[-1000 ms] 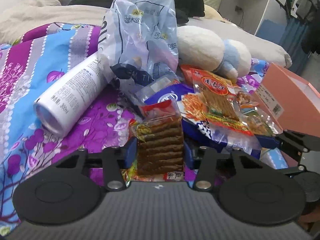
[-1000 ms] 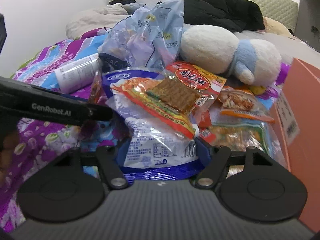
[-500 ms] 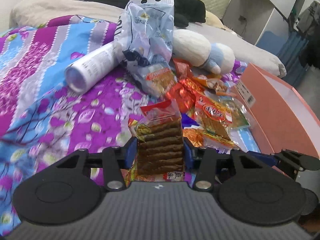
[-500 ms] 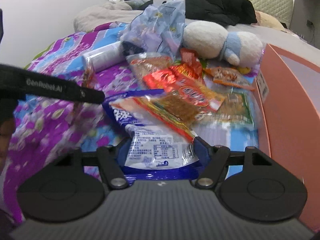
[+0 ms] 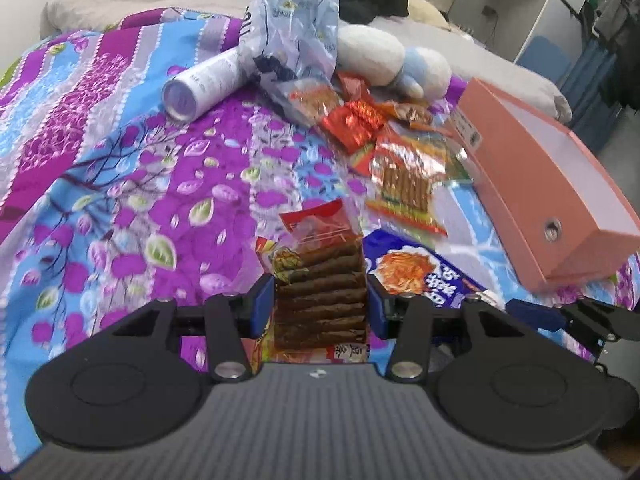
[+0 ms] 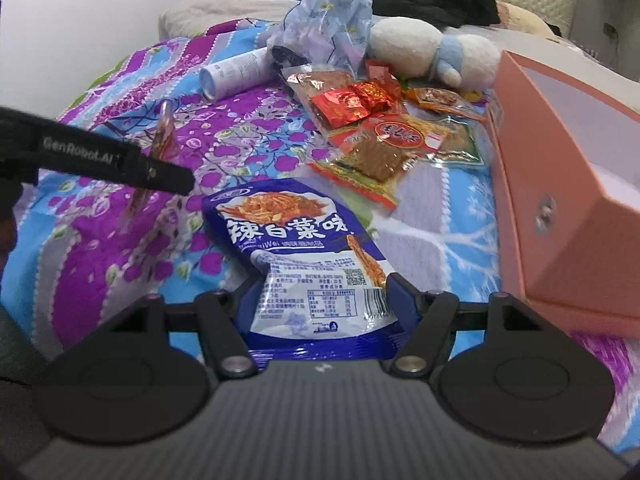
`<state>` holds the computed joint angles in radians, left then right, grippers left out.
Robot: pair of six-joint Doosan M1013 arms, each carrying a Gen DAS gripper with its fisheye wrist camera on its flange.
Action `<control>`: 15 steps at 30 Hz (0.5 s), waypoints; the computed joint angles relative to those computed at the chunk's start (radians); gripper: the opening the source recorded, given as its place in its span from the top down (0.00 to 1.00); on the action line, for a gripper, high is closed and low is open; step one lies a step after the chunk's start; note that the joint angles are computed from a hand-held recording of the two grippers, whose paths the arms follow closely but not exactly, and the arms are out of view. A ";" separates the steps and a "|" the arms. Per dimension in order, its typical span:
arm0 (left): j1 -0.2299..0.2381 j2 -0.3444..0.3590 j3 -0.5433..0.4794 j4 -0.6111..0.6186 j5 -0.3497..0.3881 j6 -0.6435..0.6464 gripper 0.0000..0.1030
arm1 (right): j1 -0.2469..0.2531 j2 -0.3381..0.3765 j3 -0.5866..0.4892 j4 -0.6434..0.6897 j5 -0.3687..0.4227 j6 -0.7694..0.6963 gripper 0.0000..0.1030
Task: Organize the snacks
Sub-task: 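Lift both held packets off the pile toward the pink box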
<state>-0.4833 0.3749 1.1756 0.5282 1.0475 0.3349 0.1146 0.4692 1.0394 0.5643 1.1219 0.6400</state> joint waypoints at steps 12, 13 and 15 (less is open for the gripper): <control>0.001 0.010 -0.018 -0.085 0.043 0.066 0.43 | -0.016 -0.020 0.040 -0.008 0.051 0.000 0.32; 0.003 0.012 -0.022 -0.089 0.046 0.066 0.40 | -0.016 -0.016 0.037 -0.008 0.056 -0.011 0.32; 0.003 0.017 -0.031 -0.080 0.057 0.060 0.26 | -0.019 -0.011 0.032 -0.005 0.071 -0.015 0.32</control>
<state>-0.4808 0.3917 1.1444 0.4485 1.1042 0.3947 0.0960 0.4583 1.0714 0.5597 1.1925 0.6252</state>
